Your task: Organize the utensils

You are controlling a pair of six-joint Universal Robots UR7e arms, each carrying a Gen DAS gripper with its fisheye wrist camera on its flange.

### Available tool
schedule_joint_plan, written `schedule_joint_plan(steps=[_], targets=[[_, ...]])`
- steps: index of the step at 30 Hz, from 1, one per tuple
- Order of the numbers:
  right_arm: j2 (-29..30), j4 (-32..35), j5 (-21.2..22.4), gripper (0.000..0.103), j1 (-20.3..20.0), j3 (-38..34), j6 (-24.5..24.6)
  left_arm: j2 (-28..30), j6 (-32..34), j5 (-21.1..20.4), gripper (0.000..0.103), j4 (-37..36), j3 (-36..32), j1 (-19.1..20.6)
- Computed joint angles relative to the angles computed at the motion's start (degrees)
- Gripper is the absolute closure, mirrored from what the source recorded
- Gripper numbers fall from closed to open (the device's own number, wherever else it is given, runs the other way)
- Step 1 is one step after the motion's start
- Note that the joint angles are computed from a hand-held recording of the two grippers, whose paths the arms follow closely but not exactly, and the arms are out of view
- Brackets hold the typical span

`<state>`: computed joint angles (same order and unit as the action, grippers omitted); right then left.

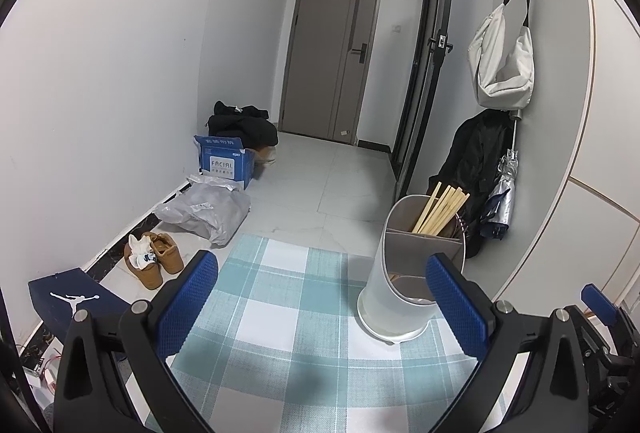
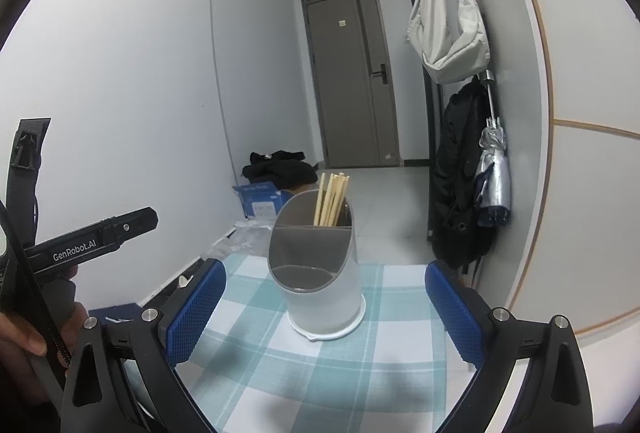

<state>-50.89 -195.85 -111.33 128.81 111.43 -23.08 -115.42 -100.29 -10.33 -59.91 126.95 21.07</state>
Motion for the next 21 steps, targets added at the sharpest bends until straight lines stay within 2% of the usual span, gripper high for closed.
schedule_joint_plan(steps=[2,5,8,11,15,18,21], targets=[[-0.07,-0.04,-0.05,0.002,0.00,0.04,0.13,0.94,-4.80,0.01,0.001,4.97,-1.23,0.02],[-0.19,-0.14,-0.13,0.002,0.03,0.08,0.33,-0.21,0.22,-0.62,0.001,-0.55,-0.02,0.20],[-0.25,-0.16,-0.13,0.001,0.08,0.08,0.26,-0.29,2.30,-1.20,0.001,-2.85,0.39,0.31],[-0.30,-0.60,-0.02,0.001,0.10,0.16,0.03,0.36,-0.73,-0.82,0.001,0.86,-0.25,-0.05],[-0.42,-0.80,0.00,0.000,0.11,0.29,-0.08,0.10,1.62,-1.43,0.001,-1.49,0.16,-0.01],[-0.42,-1.05,-0.22,0.000,0.26,0.39,-0.16,0.44,-0.78,-1.37,0.001,1.45,-0.42,-0.48],[-0.50,-1.30,-0.32,0.000,0.38,0.52,-0.12,0.34,-0.51,-1.44,0.001,1.22,-0.35,-0.46]])
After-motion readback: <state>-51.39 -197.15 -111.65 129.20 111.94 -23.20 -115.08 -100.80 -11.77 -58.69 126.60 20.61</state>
